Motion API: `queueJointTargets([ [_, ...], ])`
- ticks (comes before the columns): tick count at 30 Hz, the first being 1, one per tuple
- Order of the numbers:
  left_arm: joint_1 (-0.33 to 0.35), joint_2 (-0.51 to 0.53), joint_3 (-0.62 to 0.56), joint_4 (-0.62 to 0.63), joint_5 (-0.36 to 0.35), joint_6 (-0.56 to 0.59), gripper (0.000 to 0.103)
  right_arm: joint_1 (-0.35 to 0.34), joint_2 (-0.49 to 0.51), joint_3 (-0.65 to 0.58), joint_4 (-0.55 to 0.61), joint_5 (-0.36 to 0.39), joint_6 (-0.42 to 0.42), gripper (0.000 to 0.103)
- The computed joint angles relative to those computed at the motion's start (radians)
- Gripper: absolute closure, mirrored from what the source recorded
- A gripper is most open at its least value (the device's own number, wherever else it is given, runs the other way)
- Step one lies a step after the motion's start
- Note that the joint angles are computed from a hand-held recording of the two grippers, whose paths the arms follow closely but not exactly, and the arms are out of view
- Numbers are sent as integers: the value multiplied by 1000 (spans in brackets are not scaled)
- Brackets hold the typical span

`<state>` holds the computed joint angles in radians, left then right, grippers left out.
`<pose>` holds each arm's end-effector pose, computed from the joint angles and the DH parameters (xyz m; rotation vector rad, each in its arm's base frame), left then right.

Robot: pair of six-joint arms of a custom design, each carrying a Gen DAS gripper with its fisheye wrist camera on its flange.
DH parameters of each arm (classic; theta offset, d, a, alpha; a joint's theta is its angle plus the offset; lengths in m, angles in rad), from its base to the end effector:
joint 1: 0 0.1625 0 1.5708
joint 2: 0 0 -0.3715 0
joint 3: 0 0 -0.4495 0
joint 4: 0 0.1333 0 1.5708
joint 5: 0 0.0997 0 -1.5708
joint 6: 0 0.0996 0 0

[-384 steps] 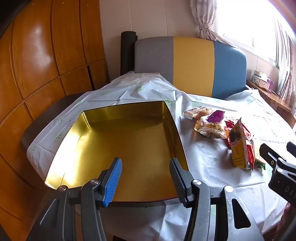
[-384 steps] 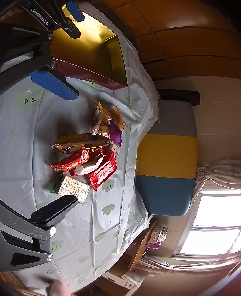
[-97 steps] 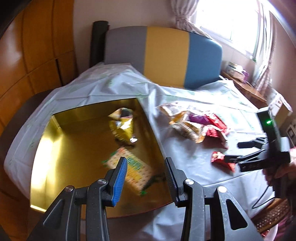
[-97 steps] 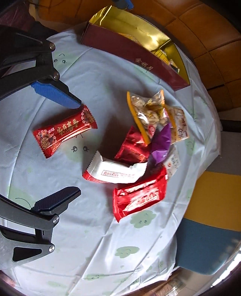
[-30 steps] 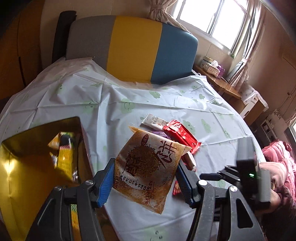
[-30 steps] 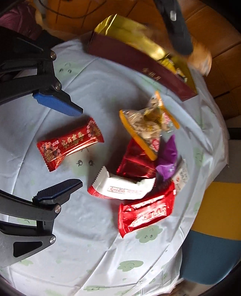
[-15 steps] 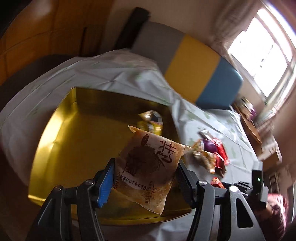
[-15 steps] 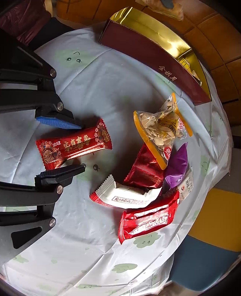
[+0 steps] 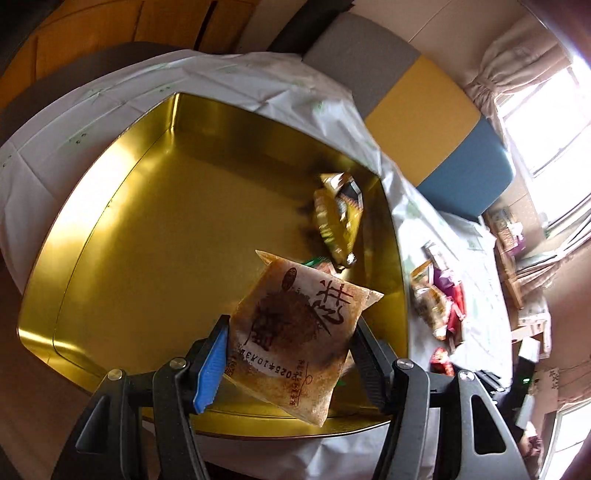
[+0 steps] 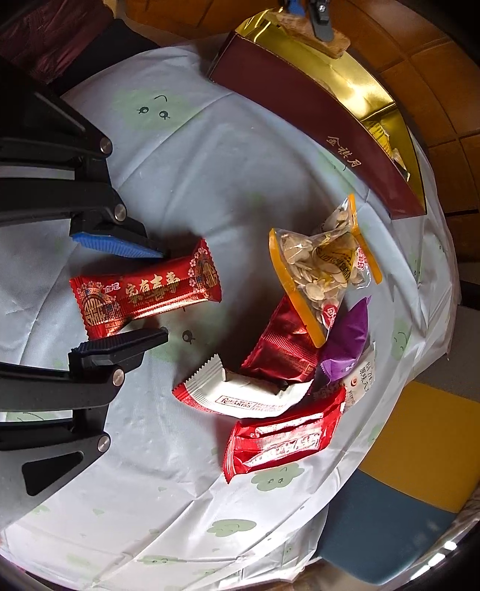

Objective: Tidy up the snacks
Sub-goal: 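Carry the pastry bag into the gold tray and release with left while right grasps the red candy bar, then carry the red candy bar into the gold tray and open the right gripper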

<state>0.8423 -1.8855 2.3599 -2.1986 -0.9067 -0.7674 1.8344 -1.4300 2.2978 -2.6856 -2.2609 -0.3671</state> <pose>-0.1180 -0.4246 0.2481 -0.1218 2.6487 -0.7709 0.1869 -0.4242 0.1373 0.6504 -2.3431 0.2560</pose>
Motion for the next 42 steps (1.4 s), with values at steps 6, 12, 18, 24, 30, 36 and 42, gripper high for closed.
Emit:
queueJointTargets([
  [6,1,14,9,4,18,-6,39,-2,3,3,-11,-1,-9,65],
  [12,-4,38,4,20,23,16,39,-9,-3,4,-9,7,-12,65],
  [18,-44,14,18,40,93,32,37,-14,-8,2,-7,11,-10,65],
  [24,-92,-2,24,127,191,2,38,-2,2,15,-47,-2,-33,69],
  [30,-138,-30,41,198,257,-17,38,-1,5,19,-60,-3,-10,71],
  [36,-173,-58,57,239,282,-18,37,15,3,-2,-1,0,75,80],
  [42,-185,-68,66,239,288,-12,38,56,2,-17,4,41,119,81],
])
